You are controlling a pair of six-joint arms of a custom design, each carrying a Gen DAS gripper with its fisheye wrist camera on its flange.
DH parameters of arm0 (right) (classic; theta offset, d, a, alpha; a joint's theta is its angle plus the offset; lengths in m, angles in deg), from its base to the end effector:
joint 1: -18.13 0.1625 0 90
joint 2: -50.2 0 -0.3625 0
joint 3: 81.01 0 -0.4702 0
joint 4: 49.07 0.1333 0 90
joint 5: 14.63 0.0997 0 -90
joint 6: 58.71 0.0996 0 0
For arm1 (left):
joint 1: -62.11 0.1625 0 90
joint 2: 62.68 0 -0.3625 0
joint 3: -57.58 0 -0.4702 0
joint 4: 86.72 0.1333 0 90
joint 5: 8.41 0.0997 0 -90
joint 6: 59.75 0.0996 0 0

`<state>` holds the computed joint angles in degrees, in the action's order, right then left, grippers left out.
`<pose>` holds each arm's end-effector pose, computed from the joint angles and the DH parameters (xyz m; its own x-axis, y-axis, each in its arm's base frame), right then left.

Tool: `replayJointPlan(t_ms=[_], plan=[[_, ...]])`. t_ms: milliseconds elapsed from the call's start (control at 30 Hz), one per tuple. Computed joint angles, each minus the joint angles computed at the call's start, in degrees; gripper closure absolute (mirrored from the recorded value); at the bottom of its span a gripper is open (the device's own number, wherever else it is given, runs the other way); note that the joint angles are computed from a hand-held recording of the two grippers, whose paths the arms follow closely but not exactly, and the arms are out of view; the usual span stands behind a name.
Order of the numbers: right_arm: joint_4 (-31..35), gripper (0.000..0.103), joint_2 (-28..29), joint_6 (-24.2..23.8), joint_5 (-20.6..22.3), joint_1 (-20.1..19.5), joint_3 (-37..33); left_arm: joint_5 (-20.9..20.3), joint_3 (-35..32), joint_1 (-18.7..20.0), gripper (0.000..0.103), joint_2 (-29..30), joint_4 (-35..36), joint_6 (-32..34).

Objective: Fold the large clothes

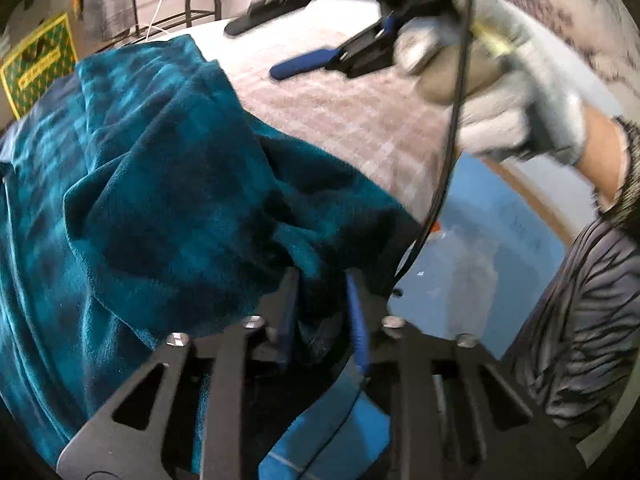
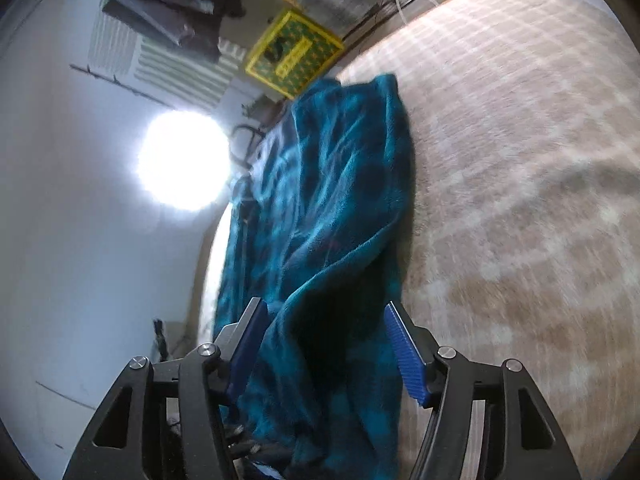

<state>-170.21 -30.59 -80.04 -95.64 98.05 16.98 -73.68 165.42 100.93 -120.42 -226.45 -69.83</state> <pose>0.0367 -0.6440 0.3098 -0.9738 -0.2211 -0.0536 -0.1979 0.9395 -0.2796 -0.3533 -0.5088 0.0172 -0.6949 0.5887 -0.4130 0.6678 0.7413 -0.0669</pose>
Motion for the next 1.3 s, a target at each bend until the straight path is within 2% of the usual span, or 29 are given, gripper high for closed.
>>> replayJointPlan(t_ms=[100,133,167,233,267,333,433,500,567,600,700,800,867,967,1033,1100,1133,1200,1267,1300], plan=[[0.38,0.045,3.97,0.60,-2.69,0.79,-2.70,-4.01,0.33,1.07,0.092,-1.58,-1.71,-2.33],[0.20,0.056,5.22,1.07,-3.63,0.98,-3.55,-5.05,0.59,1.17,0.093,-2.09,-2.50,-2.85],[-0.26,0.075,6.47,1.56,-4.98,1.24,-4.34,-5.97,0.81,1.21,0.093,-2.54,-3.12,-3.21],[-1.82,0.094,8.13,2.05,-6.41,1.61,-5.32,-7.96,1.30,1.02,0.093,-3.39,-4.33,-3.82],[-2.95,0.099,8.34,1.89,-6.69,1.85,-5.41,-8.81,1.38,0.86,0.093,-3.67,-4.68,-3.64],[-4.91,0.103,8.03,0.76,-6.34,2.27,-5.23,-11.10,1.28,0.58,0.093,-3.76,-5.58,-3.51],[-9.02,0.103,6.98,-1.86,-7.17,3.48,-5.12,-13.09,0.45,0.21,0.093,-2.44,-7.08,-2.72],[-10.34,0.103,6.42,-1.57,-7.25,3.52,-5.40,-13.11,-0.66,0.12,0.093,-0.51,-7.46,-2.27],[-11.88,0.103,6.30,-0.96,-9.51,3.72,-5.47,-14.70,-2.41,0.98,0.093,2.05,-6.71,-2.99],[-11.89,0.103,6.23,-0.65,-10.06,3.57,-5.48,-15.49,-3.29,1.59,0.093,3.30,-5.74,-3.27],[-8.54,0.099,5.55,0.43,-8.15,2.26,-5.96,-15.01,-4.62,1.94,0.090,4.06,-0.45,-3.84],[-6.29,0.079,3.74,-1.17,-6.42,1.69,-5.41,-15.48,-2.89,1.51,0.087,0.25,2.32,-3.79],[-5.34,0.074,0.98,-3.40,-4.83,1.23,-3.73,-15.17,-1.29,1.14,0.081,-3.55,3.07,-2.78],[-2.85,0.062,-0.85,-5.78,-2.12,0.85,-2.94,-11.34,-1.09,1.80,0.065,-7.19,3.20,-3.61],[-0.73,0.055,-0.68,-6.49,-1.33,0.79,-3.11,-7.94,-2.93,3.36,0.064,-6.90,3.51,-4.72],[1.65,0.055,0.54,-6.41,-2.26,1.02,-3.74,-3.88,-5.44,5.29,0.064,-5.39,3.76,-7.34],[1.33,0.056,0.70,-6.41,-3.57,1.33,-3.44,-3.18,-7.15,6.47,0.064,-4.06,4.53,-8.62],[1.48,0.056,1.00,-7.47,-6.38,2.37,-2.89,-4.98,-9.66,8.80,0.064,-1.82,6.56,-11.58],[2.13,0.056,1.05,-8.39,-6.75,2.77,-2.31,-9.46,-11.12,11.24,0.064,0.25,6.40,-13.95],[1.90,0.056,1.09,-8.34,-7.26,2.82,-1.96,-9.91,-11.33,11.70,0.064,0.82,6.26,-14.76]])
